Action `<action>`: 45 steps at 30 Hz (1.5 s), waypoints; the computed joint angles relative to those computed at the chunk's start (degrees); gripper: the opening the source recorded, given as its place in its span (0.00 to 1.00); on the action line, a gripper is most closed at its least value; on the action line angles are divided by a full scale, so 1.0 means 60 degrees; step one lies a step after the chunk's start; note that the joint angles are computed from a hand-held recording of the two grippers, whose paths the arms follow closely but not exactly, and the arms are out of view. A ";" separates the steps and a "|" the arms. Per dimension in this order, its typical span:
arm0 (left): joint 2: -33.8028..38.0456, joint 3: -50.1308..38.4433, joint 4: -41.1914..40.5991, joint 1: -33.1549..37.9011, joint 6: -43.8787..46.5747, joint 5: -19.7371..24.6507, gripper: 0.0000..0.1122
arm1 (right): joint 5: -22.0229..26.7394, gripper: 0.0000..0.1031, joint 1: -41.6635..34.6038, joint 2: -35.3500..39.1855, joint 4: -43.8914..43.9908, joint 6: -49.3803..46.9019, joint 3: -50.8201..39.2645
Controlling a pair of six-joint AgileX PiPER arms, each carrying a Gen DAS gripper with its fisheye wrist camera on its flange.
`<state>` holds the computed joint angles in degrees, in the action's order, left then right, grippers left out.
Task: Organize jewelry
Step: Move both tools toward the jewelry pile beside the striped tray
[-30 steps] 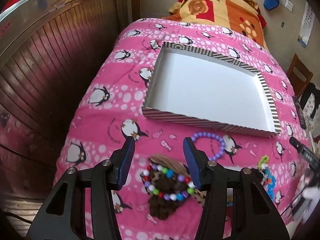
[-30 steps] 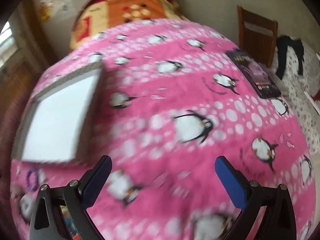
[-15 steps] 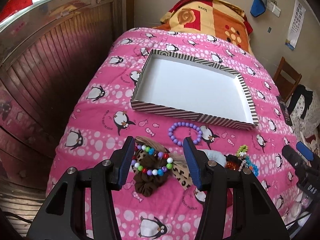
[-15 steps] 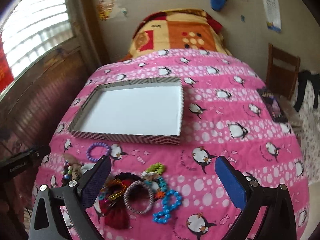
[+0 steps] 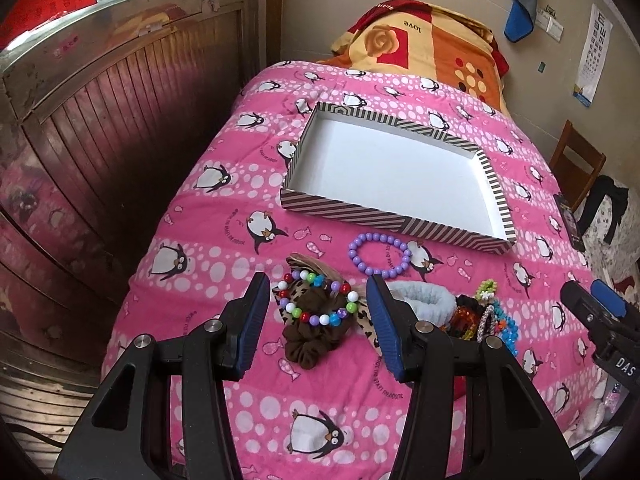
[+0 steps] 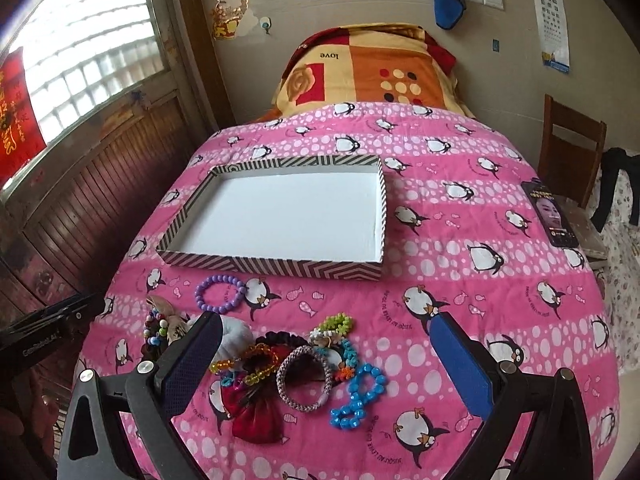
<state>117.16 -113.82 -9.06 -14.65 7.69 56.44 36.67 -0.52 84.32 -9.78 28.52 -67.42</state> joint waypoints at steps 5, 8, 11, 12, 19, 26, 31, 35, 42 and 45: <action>-0.0140 0.0252 0.0331 -0.0187 -0.0174 -0.0170 0.44 | -0.0057 1.00 -0.0037 -0.0010 0.0118 -0.0216 0.0064; -0.0190 0.0358 0.0572 -0.0307 -0.0340 -0.0172 0.44 | -0.0110 1.00 -0.0112 -0.0070 0.0382 -0.0588 0.0113; -0.0282 0.0564 0.0749 -0.0387 -0.0491 -0.0231 0.44 | -0.0100 1.00 -0.0181 -0.0093 0.0625 -0.0865 0.0116; -0.0320 0.0642 0.0789 -0.0397 -0.0541 -0.0259 0.44 | -0.0070 1.00 -0.0194 -0.0069 0.0695 -0.0922 0.0080; -0.0454 0.0869 0.0683 -0.0283 -0.0713 -0.0205 0.44 | 0.0015 1.00 -0.0449 -0.0136 0.1624 -0.1786 0.0103; -0.0494 0.0911 0.0213 0.0021 -0.0493 -0.0129 0.44 | 0.0066 1.00 -0.0451 -0.0295 0.1637 -0.1921 0.0268; -0.0203 0.0415 -0.0224 0.0283 -0.0332 0.0389 0.44 | 0.0139 1.00 -0.0455 -0.0275 0.1635 -0.1971 0.0289; 0.0111 -0.0126 -0.0503 0.0608 -0.0291 0.0783 0.44 | 0.0158 1.00 -0.0580 -0.0279 0.1652 -0.2059 0.0322; 0.0749 -0.1091 -0.0851 0.1054 -0.0677 0.1484 0.44 | 0.0192 1.00 -0.1074 -0.0242 0.1816 -0.2270 0.0403; 0.0940 -0.1380 -0.0902 0.1069 -0.0698 0.1696 0.44 | 0.0231 1.00 -0.1227 -0.0182 0.1783 -0.2238 0.0373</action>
<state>122.80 -122.10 -14.47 -8.23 3.50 66.62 38.05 -7.89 83.23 0.92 15.09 -65.18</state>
